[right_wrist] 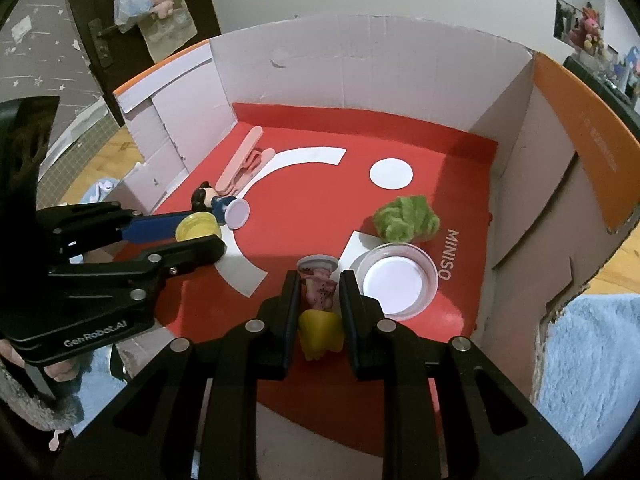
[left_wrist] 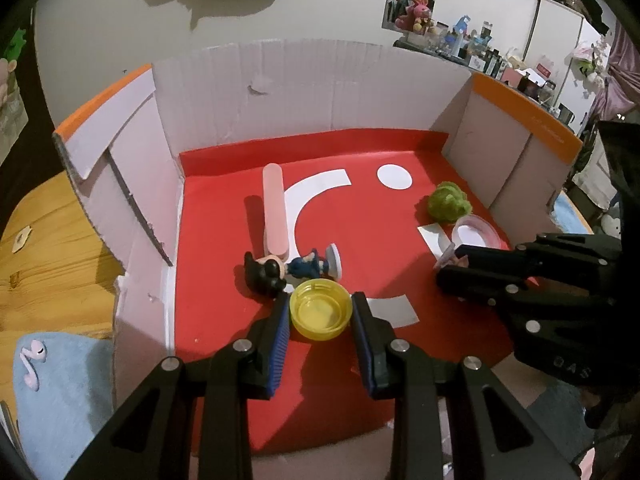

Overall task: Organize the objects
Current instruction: 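Lower the held yellow lid and capsule figure toward the box floor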

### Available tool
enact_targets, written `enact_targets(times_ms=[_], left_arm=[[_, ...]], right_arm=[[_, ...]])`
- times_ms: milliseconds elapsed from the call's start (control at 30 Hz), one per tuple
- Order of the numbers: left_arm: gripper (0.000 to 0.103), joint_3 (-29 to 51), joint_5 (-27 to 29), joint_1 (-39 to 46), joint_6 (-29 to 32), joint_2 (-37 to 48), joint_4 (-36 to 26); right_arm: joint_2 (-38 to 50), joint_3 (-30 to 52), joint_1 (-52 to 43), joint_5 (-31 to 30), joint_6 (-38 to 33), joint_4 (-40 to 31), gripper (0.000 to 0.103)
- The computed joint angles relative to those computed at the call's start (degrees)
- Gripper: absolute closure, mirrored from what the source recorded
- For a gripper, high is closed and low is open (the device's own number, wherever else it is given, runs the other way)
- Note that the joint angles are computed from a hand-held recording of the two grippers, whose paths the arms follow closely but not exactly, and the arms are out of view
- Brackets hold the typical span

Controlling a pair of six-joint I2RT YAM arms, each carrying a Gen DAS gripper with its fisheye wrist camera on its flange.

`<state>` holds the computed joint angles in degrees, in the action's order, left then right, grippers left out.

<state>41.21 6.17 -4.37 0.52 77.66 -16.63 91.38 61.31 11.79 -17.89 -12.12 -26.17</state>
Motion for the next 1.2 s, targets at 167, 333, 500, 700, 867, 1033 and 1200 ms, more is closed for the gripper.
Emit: enact_targets(times_ms=[167, 333, 500, 700, 867, 1033, 1200], left_arm=[[0.072, 0.3, -0.3, -0.2, -0.3, 0.7, 0.6], [0.072, 0.5, -0.3, -0.2, -0.4, 0.9, 0.6], [0.072, 0.7, -0.5, -0.2, -0.3, 1.2, 0.7], [0.071, 0.6, -0.4, -0.2, -0.3, 1.1, 0.6], [0.071, 0.6, -0.3, -0.1, -0.3, 1.2, 0.8], [0.071, 0.6, -0.1, 0.0, -0.4, 1.3, 1.1], [0.071, 0.5, -0.2, 0.0, -0.4, 1.3, 1.3]], right_arm=[[-0.1, -0.1, -0.3, -1.3, -0.2, 0.1, 0.084], [0.2, 0.6, 0.1, 1.7, 0.1, 0.0, 0.084], [0.2, 0.9, 0.0, 1.8, 0.0, -0.4, 0.084], [0.1, 0.8, 0.0, 1.6, 0.1, -0.4, 0.084], [0.2, 0.9, -0.2, 0.9, 0.3, -0.6, 0.084], [-0.1, 0.7, -0.5, 0.4, 0.4, -0.9, 0.084], [-0.3, 0.3, -0.5, 0.1, 0.5, -0.7, 0.084]])
